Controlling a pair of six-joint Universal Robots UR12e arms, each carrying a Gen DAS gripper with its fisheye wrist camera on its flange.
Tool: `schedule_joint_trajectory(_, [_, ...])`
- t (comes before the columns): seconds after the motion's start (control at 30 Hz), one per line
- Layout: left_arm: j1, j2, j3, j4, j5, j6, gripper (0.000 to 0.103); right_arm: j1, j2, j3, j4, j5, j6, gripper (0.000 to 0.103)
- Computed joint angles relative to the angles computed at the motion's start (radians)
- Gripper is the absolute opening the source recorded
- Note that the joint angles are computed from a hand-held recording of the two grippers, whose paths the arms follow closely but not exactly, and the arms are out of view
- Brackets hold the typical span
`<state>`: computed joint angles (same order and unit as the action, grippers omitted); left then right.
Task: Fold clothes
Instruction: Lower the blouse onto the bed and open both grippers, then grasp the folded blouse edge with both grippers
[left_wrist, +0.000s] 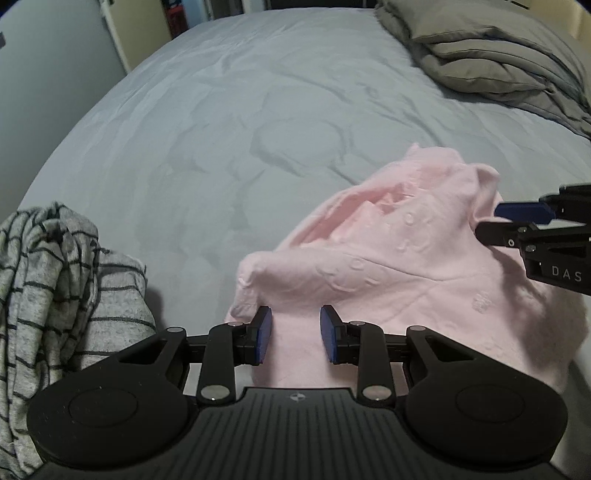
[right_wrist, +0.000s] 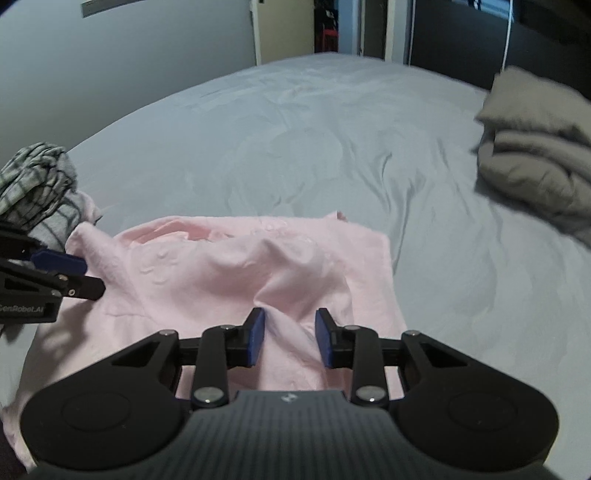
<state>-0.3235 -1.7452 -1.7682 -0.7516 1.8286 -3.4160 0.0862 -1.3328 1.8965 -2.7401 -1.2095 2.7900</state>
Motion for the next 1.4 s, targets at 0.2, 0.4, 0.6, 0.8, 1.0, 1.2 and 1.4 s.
schedule_joint_trajectory(0.2, [-0.003, -0.029, 0.017, -0.035, 0.097, 0.015, 0.028, 0.006, 0.050, -0.031, 0.027, -0.013, 0.069, 0.034])
schedule_joint_trajectory(0.4, [0.015, -0.035, 0.015, -0.079, 0.080, -0.016, 0.028, 0.006, 0.067, -0.043, 0.040, -0.008, 0.099, 0.035])
schedule_joint_trajectory(0.6, [0.008, -0.005, -0.006, -0.037, 0.088, -0.047, 0.050, -0.014, 0.040, -0.025, 0.003, 0.014, 0.105, 0.056])
schedule_joint_trajectory(0.8, [0.038, 0.051, -0.067, 0.068, -0.034, -0.151, 0.057, -0.063, -0.001, 0.006, -0.039, 0.066, 0.172, 0.074])
schedule_joint_trajectory(1.0, [0.073, 0.098, -0.124, 0.113, -0.215, -0.280, 0.064, -0.113, -0.031, 0.034, 0.010, 0.127, 0.248, 0.087])
schedule_joint_trajectory(1.2, [0.055, 0.109, -0.147, 0.126, -0.185, -0.288, 0.065, -0.145, -0.045, 0.063, 0.078, 0.177, 0.286, 0.092])
schedule_joint_trajectory(1.4, [0.073, 0.127, -0.209, 0.210, -0.235, -0.397, 0.072, -0.159, -0.033, 0.072, 0.110, 0.207, 0.335, 0.093])
